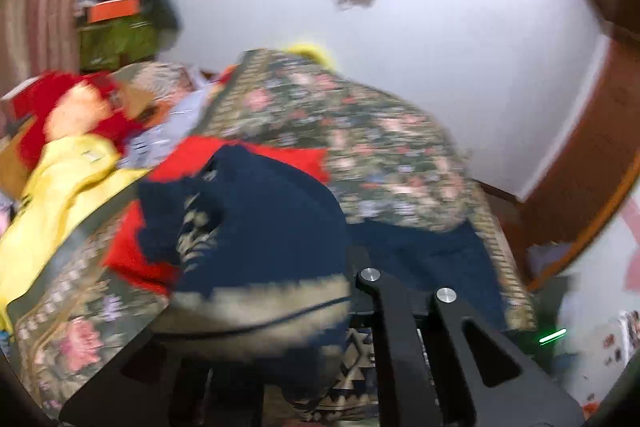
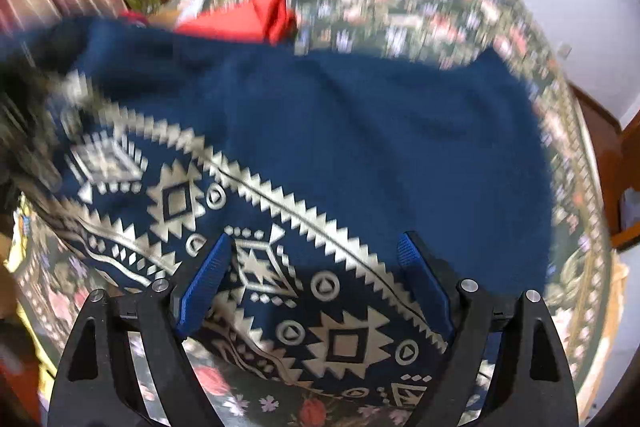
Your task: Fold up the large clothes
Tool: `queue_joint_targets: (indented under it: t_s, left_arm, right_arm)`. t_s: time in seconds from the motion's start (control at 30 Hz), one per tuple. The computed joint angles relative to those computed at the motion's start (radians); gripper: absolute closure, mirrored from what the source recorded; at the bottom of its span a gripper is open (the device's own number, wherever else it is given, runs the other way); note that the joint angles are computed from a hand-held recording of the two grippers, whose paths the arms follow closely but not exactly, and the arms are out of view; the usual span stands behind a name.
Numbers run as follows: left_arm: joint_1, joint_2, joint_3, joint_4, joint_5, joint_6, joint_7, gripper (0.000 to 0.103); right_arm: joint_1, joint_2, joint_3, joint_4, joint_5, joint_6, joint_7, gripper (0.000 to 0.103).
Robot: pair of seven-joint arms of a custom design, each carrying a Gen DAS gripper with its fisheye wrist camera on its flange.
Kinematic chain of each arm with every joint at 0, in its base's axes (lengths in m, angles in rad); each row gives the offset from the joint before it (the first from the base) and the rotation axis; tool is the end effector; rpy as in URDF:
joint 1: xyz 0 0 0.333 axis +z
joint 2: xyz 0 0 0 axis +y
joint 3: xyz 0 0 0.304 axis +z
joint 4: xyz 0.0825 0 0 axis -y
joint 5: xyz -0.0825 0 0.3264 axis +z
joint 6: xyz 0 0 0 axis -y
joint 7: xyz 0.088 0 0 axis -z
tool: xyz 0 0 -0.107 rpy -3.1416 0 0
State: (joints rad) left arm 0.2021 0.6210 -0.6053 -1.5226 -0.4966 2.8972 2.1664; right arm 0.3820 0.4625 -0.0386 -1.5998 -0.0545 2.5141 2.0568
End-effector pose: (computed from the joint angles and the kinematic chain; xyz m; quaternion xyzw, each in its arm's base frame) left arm 0.6761 -0.1438 0.4459 -0.5192 0.7163 -0.4535 0.1081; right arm 0.6217 0.2274 0.4293 -0.6544 0.7217 -0.1077 0.1984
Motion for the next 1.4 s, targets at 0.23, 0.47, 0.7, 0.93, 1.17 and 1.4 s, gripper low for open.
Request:
queue_joint_targets:
  t_s: [0.23,0.47,0.7,0.93,1.17,1.4]
  left_arm:
    - [-0.071,-0.016,-0.083,0.009,0.027,-0.102,0.126,0.094]
    - [-0.309,0.014,0.101,0.062,0.172,-0.372,0.084,0.095]
    - [-0.327,0.062,0.150,0.104,0.194,-0.533,0.133,0.095]
    - [-0.293,-0.040,0.149,-0.012,0.133,-0.541,0.286,0.095]
    - [-0.266,-0.118,0.168,-0.089,0.029,-0.560,0.297,0.083]
    - [-0.220,-0.240,0.197,-0.159,-0.113,-0.637,0.458,0.048]
  right_arm:
    - [-0.026,-0.260,-0.043,-0.327,-0.031,0.133,0.125,0.020]
    - [-0.085,-0.531,-0.059,-0.573,-0.407,-0.043,0.460,0.020]
    - [-0.185,-0.665,0.006,-0.714,-0.382,0.013,0.524,0.020]
    - [-0.265,-0.670,0.105,-0.725,-0.384,0.096,0.546,0.020]
    - [-0.287,-0.657,0.160,-0.688,-0.378,0.131,0.538,0.020]
    - [-0.266,-0.638,0.160,-0.667,-0.320,0.179,0.498,0.020]
